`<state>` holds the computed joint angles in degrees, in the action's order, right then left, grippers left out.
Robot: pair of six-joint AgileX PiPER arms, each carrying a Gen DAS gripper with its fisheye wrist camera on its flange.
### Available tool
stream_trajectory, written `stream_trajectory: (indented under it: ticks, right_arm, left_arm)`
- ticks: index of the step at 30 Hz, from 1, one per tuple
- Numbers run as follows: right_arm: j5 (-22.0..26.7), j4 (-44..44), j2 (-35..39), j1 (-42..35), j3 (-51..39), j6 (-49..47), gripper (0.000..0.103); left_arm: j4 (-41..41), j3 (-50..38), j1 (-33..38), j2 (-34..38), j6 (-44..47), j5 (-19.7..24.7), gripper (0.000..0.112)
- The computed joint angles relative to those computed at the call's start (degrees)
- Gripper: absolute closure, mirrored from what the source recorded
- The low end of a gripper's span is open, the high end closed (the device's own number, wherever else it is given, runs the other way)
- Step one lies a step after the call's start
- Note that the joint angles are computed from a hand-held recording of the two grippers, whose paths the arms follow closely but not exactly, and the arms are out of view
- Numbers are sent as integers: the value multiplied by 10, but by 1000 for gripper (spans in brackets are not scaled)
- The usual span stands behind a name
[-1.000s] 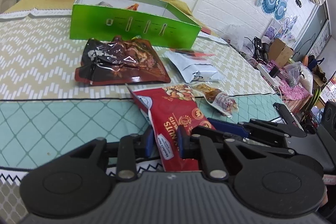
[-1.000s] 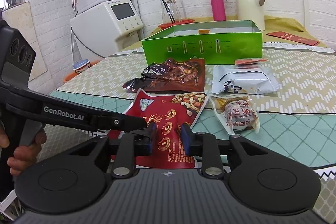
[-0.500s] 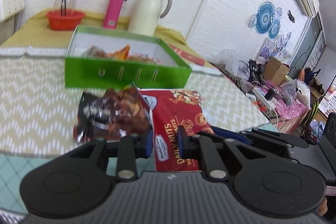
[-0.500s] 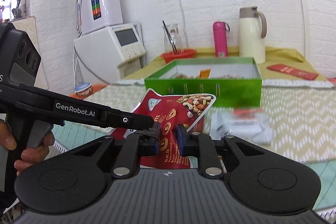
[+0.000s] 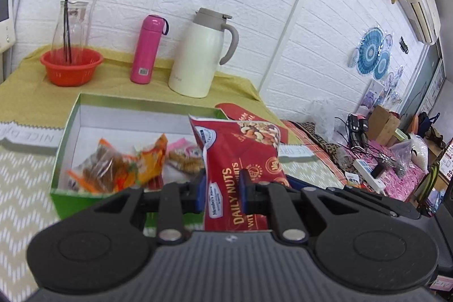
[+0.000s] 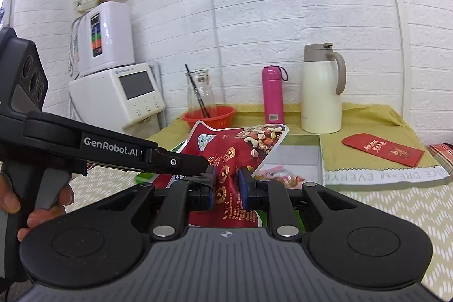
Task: Organize snacks
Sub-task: 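Carry the Daily Nuts bag with both tools into the green box and release, then withdraw both tools from the box toward the remaining snacks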
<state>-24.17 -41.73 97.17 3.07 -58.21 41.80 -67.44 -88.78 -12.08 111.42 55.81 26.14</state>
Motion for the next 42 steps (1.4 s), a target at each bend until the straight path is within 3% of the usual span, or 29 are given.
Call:
stream_trajectory:
  ticks: [4,12,14,15,16,18,20,23,25,27,34,38,42]
  right_arm:
    - [11,-62,58,-20,-74,78,71]
    - [13,-204,154,-48,-200,242,70]
    - [26,-232,171,-46,-222,262,65]
    - [39,-247,177,-42,-231,268,60]
    - [53,-265,183,-38,-240,276,52]
    - [69,-274,186,-34,-241,264,46]
    - [59,-220,182,-37,-226,201,0]
    - [44,-147,171,-38,-203,122,0]
    - [55,-132,165,-36,-196,106,0]
    - [65,-133,158,-33,-190,104,0]
    - [66,-131,119,-34,-151,107,0]
    - [61,-106,83,-30,-115,77,0]
    - [57,-76,42,-25,-72,36,0]
  left_arm:
    - [118,-140,-6,86,-144,26,100]
    - [265,-370,-10,227,-307,86,100]
    - [285,-414,-8,255,-331,106,99]
    - [294,-440,-7,270,-342,123,93]
    - [292,-448,-4,278,-345,128,74]
    - [266,-398,-3,260,-323,88,49]
    - [223,-360,1,245,-289,63,44]
    - [283,-331,-9,222,-346,31,36]
    - [352,-297,-23,201,-394,-13,17]
    - [377,-262,-29,181,-414,-50,17]
    - [357,-186,-31,126,-386,-67,17]
    - [314,-119,-35,79,-333,-93,17]
    - [222,-41,-39,23,-224,-118,17]
